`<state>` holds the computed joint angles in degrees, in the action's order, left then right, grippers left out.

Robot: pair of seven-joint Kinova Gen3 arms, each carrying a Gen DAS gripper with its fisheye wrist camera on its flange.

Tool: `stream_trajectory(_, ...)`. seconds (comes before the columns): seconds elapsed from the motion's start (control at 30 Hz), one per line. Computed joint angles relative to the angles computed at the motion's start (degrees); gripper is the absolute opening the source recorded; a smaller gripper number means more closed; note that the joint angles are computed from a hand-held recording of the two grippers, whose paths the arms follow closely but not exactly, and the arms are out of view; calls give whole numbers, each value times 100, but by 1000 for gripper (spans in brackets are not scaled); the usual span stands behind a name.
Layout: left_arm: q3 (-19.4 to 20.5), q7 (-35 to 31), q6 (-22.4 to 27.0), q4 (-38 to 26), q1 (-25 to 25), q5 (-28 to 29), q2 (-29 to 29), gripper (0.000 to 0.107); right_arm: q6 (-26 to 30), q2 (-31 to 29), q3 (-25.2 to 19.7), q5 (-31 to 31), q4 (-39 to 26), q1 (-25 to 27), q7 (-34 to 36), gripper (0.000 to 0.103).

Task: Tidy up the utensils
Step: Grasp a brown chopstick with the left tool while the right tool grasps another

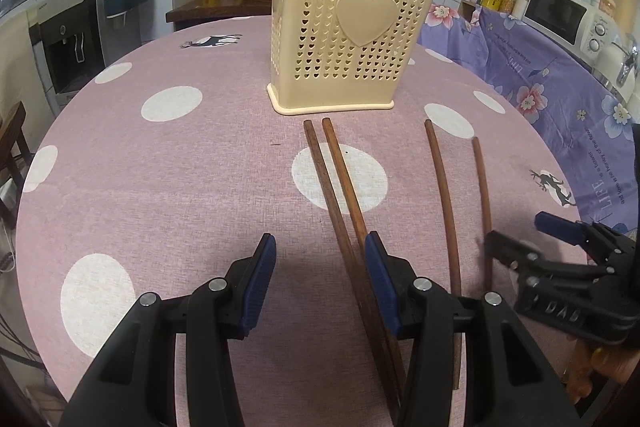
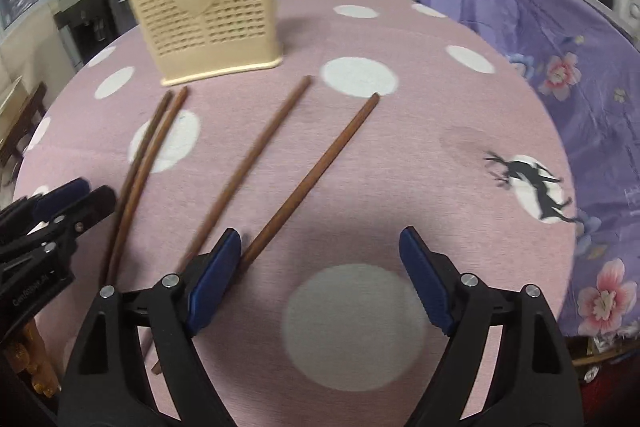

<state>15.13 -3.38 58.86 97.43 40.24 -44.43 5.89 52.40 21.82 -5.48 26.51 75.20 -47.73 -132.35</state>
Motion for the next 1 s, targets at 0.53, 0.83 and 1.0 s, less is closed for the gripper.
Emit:
stream_trajectory(0.53,-188,-802,35,-418,-150,379,292,30,-116,174,95,-147,-136,118,-83,80)
stream_trajectory(0.83,-508,-1970,339,-959,-292,719,615,21,-50,520,146,-438,-736,361,309,62)
stream_trajectory(1.0,-632,-2308,-28,-921,-689,1209,482,12,35,862,41,-1093,-1394,693,803,45)
